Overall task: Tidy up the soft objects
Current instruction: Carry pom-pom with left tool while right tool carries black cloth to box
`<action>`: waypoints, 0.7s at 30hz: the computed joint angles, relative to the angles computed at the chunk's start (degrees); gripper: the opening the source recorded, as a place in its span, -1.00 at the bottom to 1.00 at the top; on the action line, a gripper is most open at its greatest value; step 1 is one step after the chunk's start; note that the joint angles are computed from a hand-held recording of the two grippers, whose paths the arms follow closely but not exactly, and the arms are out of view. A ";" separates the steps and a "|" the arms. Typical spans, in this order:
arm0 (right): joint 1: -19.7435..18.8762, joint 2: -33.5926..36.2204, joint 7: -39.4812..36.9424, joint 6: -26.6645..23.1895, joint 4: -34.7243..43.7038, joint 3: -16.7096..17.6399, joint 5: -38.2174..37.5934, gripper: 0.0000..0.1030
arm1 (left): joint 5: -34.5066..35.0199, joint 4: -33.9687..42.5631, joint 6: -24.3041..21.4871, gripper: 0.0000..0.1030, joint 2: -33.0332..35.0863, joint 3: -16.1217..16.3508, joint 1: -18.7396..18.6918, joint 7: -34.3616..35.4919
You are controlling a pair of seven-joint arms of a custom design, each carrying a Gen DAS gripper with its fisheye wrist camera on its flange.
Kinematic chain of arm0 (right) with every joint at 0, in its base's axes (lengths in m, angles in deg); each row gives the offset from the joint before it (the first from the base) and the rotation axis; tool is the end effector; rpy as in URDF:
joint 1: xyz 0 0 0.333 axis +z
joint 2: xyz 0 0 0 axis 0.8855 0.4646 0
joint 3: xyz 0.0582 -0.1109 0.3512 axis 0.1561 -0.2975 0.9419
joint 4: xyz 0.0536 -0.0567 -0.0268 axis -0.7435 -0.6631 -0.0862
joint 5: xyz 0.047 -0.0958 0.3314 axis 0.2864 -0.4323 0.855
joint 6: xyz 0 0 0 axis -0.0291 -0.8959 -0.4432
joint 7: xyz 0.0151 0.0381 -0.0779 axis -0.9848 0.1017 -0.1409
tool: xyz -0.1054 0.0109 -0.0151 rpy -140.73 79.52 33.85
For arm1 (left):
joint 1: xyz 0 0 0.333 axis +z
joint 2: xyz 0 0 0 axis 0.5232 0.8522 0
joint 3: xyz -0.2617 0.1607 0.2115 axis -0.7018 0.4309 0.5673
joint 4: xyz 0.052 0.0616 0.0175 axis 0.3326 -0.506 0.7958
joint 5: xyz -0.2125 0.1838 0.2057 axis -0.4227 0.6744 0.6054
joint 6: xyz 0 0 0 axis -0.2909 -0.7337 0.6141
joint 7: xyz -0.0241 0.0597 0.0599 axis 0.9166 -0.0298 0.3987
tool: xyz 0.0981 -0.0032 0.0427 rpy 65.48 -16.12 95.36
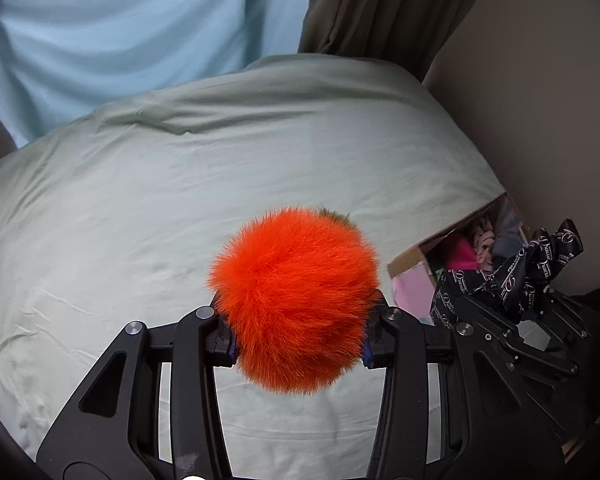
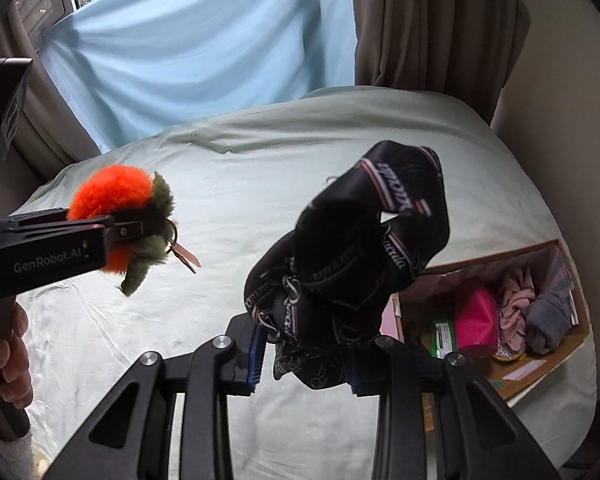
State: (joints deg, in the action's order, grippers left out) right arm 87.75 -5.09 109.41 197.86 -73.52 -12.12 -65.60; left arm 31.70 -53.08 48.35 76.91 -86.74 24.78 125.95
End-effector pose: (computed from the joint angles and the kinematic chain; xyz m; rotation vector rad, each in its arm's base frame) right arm 0.5807 0.3008 0.6585 -1.7552 1.8674 -0.4774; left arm 0.6616 -0.1894 0.6585 -1.6474 2.2919 -0.8469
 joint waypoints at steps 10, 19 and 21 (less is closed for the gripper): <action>-6.80 -11.27 -6.38 -2.18 -7.44 -0.37 5.35 -0.43 | 3.97 2.78 -1.66 -0.26 -3.23 -0.39 -6.38 -10.90; -15.22 -14.57 -27.90 -3.94 -8.90 -3.13 18.24 -0.43 | 14.36 15.28 -6.70 -0.26 4.35 0.46 -17.43 -28.75; -16.90 -13.99 -32.65 -4.50 -8.72 -3.89 21.32 -0.43 | 16.01 19.80 -8.74 -0.26 7.59 0.83 -19.92 -31.62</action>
